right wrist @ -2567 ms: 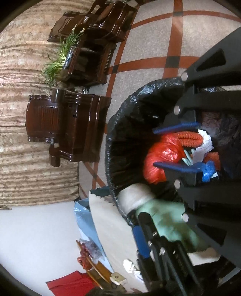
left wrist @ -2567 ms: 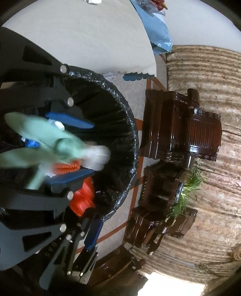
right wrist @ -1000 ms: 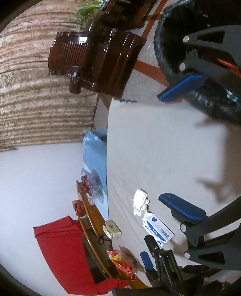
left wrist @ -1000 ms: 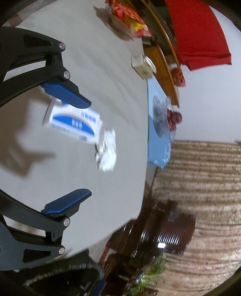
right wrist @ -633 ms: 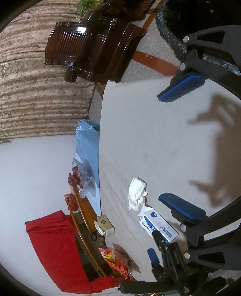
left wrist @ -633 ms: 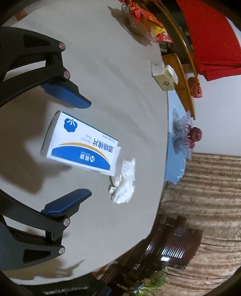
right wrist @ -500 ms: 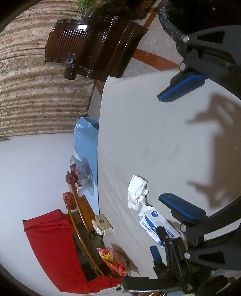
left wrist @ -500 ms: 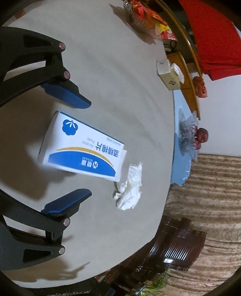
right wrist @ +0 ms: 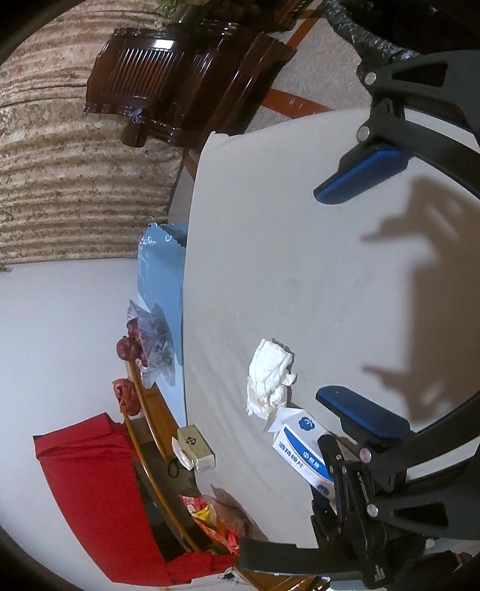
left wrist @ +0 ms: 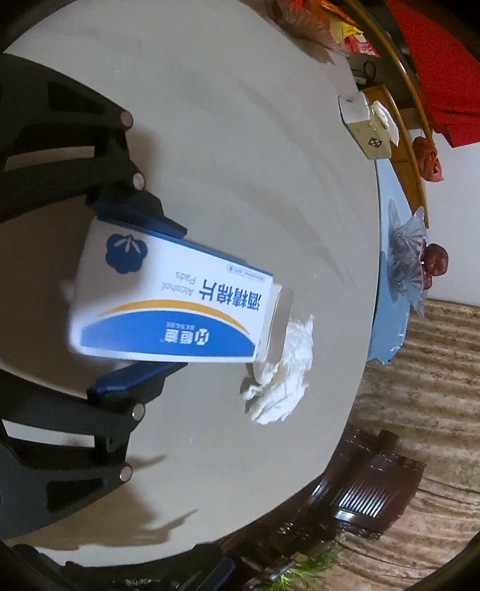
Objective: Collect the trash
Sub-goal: 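Move back to the table and grasp the white alcohol-pad box with the left gripper, then grasp the crumpled white tissues with the right gripper while the left holds the box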
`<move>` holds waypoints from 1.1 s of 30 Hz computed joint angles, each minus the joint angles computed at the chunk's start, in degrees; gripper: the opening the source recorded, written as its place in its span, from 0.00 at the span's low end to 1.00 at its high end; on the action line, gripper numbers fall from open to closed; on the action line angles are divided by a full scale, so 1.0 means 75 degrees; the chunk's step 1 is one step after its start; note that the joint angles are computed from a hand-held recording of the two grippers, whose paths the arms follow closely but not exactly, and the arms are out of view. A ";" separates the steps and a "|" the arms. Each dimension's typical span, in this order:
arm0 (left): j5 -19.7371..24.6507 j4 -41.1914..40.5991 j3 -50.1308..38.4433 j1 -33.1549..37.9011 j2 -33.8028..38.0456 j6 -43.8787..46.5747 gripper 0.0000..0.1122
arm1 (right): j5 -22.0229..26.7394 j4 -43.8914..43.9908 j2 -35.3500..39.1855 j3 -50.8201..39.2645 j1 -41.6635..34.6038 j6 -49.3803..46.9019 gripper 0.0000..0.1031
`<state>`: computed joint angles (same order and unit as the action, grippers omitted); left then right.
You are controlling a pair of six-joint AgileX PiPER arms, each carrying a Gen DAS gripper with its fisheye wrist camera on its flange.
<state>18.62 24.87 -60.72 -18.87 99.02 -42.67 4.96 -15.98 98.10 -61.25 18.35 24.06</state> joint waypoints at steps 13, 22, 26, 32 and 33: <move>0.0117 0.1178 0.0692 0.0083 -0.1266 -0.1332 0.48 | 0.0376 0.1315 0.1017 -0.1578 0.0391 -0.1274 0.94; 0.0194 0.2018 0.0214 0.0621 -0.0608 -0.1783 0.48 | 0.1261 0.1377 0.2376 -0.3454 0.0668 -0.1274 0.94; 0.0153 0.1713 -0.0093 0.0838 -0.0314 -0.1366 0.48 | 0.1640 0.1408 0.2880 -0.4145 0.0761 -0.1304 0.94; 0.0159 0.1834 -0.0155 0.0823 -0.0264 -0.1516 0.48 | 0.2513 0.2647 0.3570 -0.5159 0.0712 -0.2491 0.86; 0.0170 0.1884 -0.0166 0.0806 -0.0253 -0.1570 0.48 | 0.2661 0.2899 0.3667 -0.5315 0.0689 -0.2713 0.80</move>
<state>19.90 39.00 -61.96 -12.83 97.12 -54.45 24.92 5.76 125.59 -101.11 23.52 3.72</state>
